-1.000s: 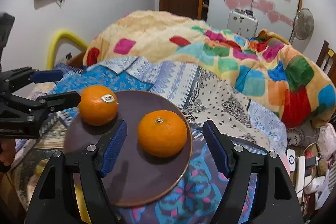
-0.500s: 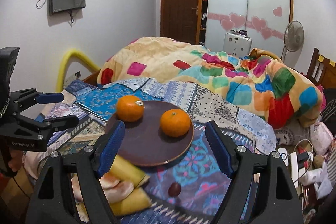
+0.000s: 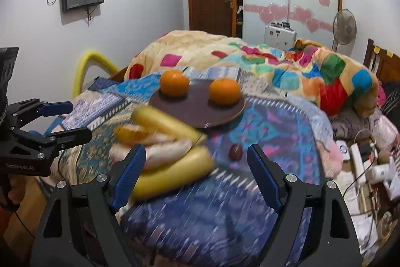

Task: Organize fruits
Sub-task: 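Open both tools and pull them back from the plate toward the fruit pile, then grasp the small mandarin with the left tool while the right tool grasps the yellow gourd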

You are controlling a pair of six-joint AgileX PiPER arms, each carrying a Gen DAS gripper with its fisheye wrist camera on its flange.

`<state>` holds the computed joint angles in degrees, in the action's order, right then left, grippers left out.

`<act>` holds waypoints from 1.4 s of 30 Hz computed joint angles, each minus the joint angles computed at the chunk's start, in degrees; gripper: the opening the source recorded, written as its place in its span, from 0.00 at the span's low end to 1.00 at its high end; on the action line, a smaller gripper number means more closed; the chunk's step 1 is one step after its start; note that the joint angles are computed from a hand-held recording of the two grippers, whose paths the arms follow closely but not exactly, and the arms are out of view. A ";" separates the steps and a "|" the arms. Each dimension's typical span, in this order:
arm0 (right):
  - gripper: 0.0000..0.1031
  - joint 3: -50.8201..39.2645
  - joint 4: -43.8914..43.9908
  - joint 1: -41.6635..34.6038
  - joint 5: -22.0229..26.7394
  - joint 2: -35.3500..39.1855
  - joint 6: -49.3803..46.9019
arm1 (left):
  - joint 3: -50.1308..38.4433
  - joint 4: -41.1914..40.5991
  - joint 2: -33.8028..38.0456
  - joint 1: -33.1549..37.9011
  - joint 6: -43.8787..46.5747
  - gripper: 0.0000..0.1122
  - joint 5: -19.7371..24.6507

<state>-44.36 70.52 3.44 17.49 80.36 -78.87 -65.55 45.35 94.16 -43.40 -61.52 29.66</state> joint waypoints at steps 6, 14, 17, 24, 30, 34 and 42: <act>0.79 2.42 6.34 2.70 -0.47 1.51 -4.39 | 6.94 7.35 -1.94 -0.22 -11.31 0.76 -2.76; 0.79 1.46 10.83 9.51 -6.38 7.18 -5.27 | 12.11 11.60 -2.62 1.37 -17.51 0.76 -5.12; 0.81 1.21 14.88 11.53 -9.92 8.30 -8.14 | 11.88 12.44 -2.12 1.17 -17.63 0.76 -5.67; 0.70 2.34 14.45 6.04 -3.77 7.78 -9.90 | 10.11 9.85 -0.19 1.95 -14.99 0.68 -8.33; 0.62 4.98 12.32 1.44 -2.24 5.25 -10.30 | 6.44 2.38 3.71 1.28 -6.66 0.62 -11.60; 0.59 5.51 10.63 -1.77 -0.22 4.39 -9.53 | 2.96 -1.44 6.75 0.49 -2.38 0.57 -11.33; 0.57 4.07 12.84 -0.99 0.74 5.63 -11.41 | -0.83 -7.01 9.51 0.30 3.23 0.52 -12.17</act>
<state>-40.28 83.37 2.44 18.22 85.99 -90.27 -66.39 38.35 103.66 -43.10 -58.29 17.49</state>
